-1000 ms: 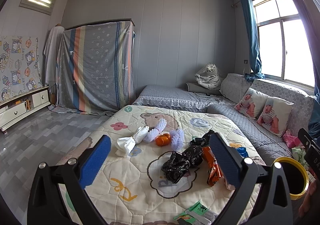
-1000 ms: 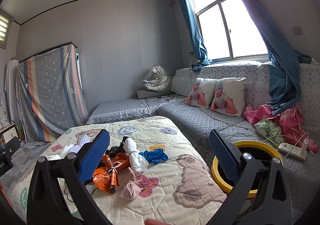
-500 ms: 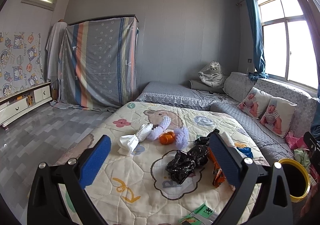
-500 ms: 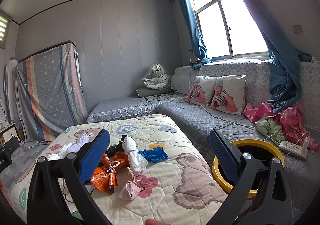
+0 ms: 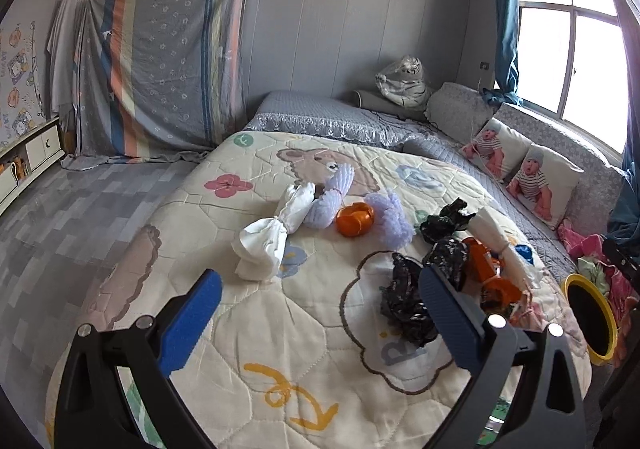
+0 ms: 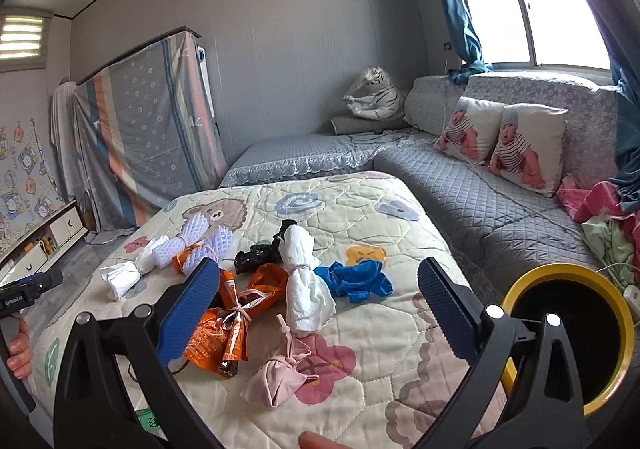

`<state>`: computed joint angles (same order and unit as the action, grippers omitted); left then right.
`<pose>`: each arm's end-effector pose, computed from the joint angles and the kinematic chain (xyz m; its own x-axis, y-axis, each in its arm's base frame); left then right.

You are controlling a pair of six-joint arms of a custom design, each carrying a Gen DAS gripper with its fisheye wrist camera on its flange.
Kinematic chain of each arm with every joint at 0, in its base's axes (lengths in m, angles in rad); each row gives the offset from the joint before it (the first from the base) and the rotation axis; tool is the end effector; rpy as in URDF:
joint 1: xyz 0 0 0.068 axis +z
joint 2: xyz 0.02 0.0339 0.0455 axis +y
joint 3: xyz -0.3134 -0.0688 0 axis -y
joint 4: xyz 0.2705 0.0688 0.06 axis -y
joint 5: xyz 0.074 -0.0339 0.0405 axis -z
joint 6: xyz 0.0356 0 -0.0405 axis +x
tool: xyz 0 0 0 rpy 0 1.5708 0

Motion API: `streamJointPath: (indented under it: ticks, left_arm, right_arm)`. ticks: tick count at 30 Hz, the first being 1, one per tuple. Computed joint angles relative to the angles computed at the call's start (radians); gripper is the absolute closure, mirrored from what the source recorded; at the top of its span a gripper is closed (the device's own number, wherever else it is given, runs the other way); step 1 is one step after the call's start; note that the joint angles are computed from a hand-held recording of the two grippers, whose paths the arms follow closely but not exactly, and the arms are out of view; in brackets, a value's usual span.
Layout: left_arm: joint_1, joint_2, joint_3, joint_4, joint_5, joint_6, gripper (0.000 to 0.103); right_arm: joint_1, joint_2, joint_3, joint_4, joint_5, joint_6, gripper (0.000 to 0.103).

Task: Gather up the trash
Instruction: 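Move both tools toward the white tissue bundle and close both grippers on it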

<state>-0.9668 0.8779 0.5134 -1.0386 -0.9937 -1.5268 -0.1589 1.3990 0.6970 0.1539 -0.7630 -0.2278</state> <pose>0.0868 -0.0732 0.2221 -0.3939 -0.3889 -0.8328 -0.5432 0.8294 -0.1304 0.2970 -0.0227 0.2415 -0.3955 -0.1019 -0.9128 -0.5722 0.8048 0.1580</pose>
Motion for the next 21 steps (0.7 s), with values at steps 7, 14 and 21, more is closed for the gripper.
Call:
streamJointPath:
  ticks: [7,14,21]
  left_arm:
    - [0.65,-0.194,-0.188,0.571,0.397,0.833,0.008]
    - [1.013,-0.029,-0.21,0.815,0.697,1.123,0.008]
    - [1.224,0.116,-0.193,0.952,0.919,1.267,0.008]
  right_arm:
    - [0.129,0.149,0.081,0.017,0.092,-0.066,0.008]
    - [0.22,0.306,0.252,-0.095,0.151,-0.183,0.008]
    - [0.316,0.419,0.403,-0.181,0.251,-0.253,0.008]
